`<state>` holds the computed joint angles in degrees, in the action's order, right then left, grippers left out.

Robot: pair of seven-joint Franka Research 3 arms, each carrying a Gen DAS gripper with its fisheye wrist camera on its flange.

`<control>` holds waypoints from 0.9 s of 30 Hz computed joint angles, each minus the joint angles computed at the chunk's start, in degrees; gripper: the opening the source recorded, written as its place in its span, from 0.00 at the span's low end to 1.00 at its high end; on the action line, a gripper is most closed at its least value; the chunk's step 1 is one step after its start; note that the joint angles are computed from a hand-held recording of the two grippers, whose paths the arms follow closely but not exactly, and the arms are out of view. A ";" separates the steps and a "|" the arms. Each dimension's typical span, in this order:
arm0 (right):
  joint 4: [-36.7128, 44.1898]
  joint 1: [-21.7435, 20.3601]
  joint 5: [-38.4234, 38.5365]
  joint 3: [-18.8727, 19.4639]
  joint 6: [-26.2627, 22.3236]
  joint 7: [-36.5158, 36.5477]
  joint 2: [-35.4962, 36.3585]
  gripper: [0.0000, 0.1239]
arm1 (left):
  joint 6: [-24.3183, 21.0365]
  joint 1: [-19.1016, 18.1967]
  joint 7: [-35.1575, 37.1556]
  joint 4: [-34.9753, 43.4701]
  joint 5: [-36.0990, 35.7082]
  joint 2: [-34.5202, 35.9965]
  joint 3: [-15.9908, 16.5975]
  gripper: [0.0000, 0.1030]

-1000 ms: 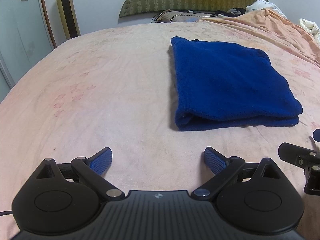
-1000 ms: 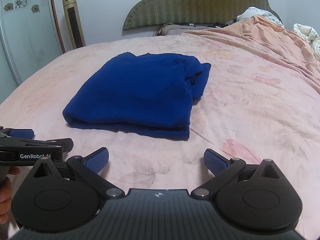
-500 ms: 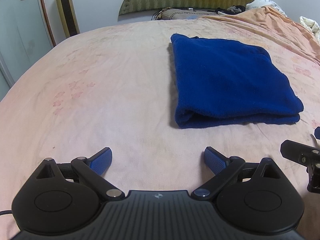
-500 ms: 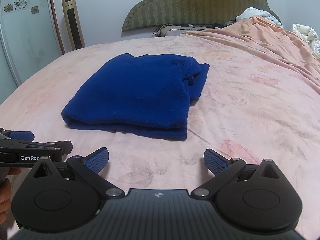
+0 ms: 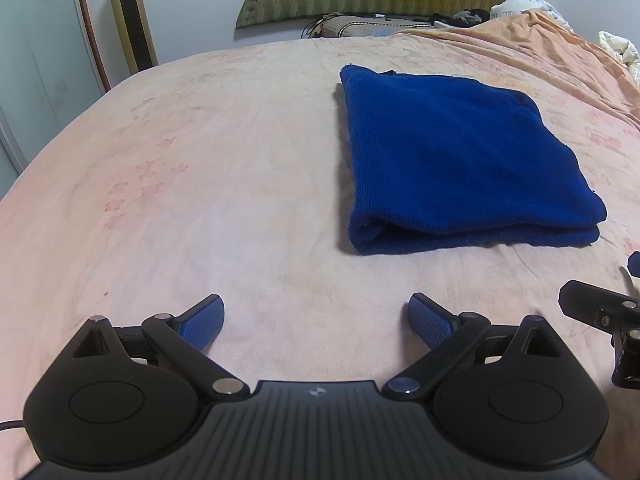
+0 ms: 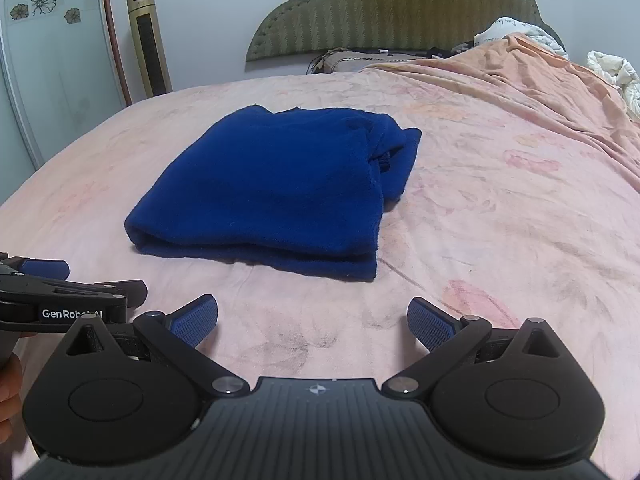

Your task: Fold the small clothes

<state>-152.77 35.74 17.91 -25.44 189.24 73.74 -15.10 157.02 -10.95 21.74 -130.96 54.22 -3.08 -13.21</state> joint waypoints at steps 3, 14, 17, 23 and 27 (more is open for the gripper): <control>0.01 -0.08 -0.02 0.07 -0.04 0.04 0.00 0.83 | -0.13 -0.07 0.25 0.02 -0.23 0.06 -0.02 0.96; 0.10 0.45 -0.13 -0.44 -0.02 -0.24 -0.02 0.83 | -0.18 -0.15 0.42 0.09 -0.41 0.14 0.02 0.96; 0.10 0.49 -0.13 -0.45 -0.01 -0.24 -0.02 0.83 | -0.31 -0.17 0.45 0.14 -0.36 0.16 0.00 0.96; 0.22 0.43 -0.20 -0.48 -0.21 -0.49 -0.14 0.83 | -0.16 -0.19 0.40 0.03 -0.23 0.17 0.05 0.96; 0.33 0.40 0.19 -0.36 -0.26 -0.80 -0.09 0.83 | 0.03 -0.13 0.78 -0.04 -0.76 0.11 0.10 0.96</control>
<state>-152.45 36.14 18.10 -25.80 188.98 72.94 -15.19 157.05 -11.08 22.52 -131.00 53.46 -2.97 -13.10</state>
